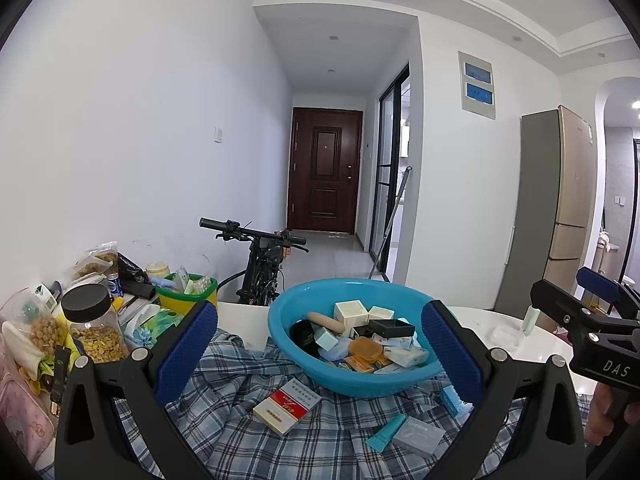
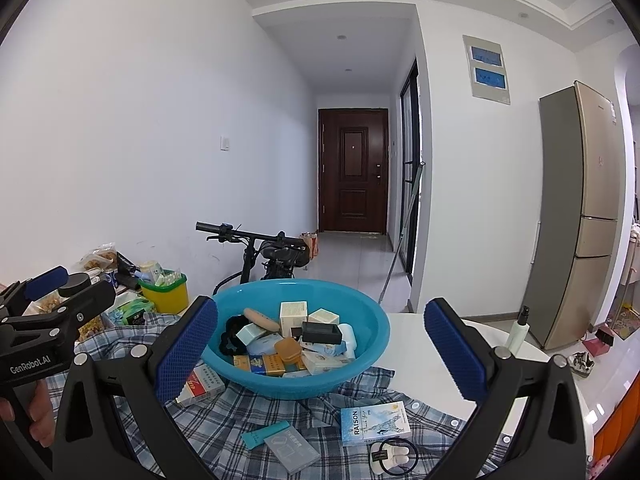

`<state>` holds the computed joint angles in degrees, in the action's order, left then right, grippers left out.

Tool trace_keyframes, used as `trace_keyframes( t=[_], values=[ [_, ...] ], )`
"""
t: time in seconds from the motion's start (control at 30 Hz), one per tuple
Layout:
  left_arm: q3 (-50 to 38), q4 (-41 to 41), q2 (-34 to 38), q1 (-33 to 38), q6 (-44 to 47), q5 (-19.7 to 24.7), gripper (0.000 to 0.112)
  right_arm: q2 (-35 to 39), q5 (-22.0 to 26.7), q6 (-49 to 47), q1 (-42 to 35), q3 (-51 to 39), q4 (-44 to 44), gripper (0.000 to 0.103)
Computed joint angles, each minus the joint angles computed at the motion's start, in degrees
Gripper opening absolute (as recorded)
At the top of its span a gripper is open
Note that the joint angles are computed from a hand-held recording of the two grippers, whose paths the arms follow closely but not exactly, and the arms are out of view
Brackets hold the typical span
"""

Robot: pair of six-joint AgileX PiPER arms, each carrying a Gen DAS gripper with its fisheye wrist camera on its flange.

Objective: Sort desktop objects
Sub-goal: 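Move both tools toward the boxes lying on the plaid shirt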

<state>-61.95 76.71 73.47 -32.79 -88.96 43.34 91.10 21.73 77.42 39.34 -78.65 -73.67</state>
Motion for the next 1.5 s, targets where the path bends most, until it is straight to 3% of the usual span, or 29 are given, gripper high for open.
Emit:
trace_keyframes(
  t=[0.3,0.57,0.67,0.77,0.87,1.2,1.5],
  values=[
    [-1.6,-1.9,0.8,0.2,2.9,0.5,0.103,1.2,0.3,-6.7,-0.5,-2.3,6.6,0.103],
    [-9.4,-20.7,4.8,3.9,22.0,0.5,0.103,4.6,6.1,-33.0,-2.3,-10.2,34.4,0.103],
    [-11.7,-24.8,6.6,4.3,26.8,2.0,0.103,6.2,9.9,-40.5,-3.2,-13.5,42.8,0.103],
    [-11.9,-28.4,7.0,5.8,29.9,0.2,0.103,8.0,12.9,-47.1,-4.2,-16.5,49.5,0.103],
    [-12.5,-32.0,7.8,7.4,32.1,-0.2,0.103,9.6,15.9,-48.3,-4.1,-19.1,50.0,0.103],
    [-11.2,-34.4,8.8,8.7,34.2,-1.2,0.103,10.6,15.9,-48.7,-3.8,-18.9,50.3,0.103],
    [-6.7,-36.7,11.5,10.2,33.9,-4.2,0.103,14.8,15.3,-52.3,-4.9,-17.0,56.5,0.103]
  ],
)
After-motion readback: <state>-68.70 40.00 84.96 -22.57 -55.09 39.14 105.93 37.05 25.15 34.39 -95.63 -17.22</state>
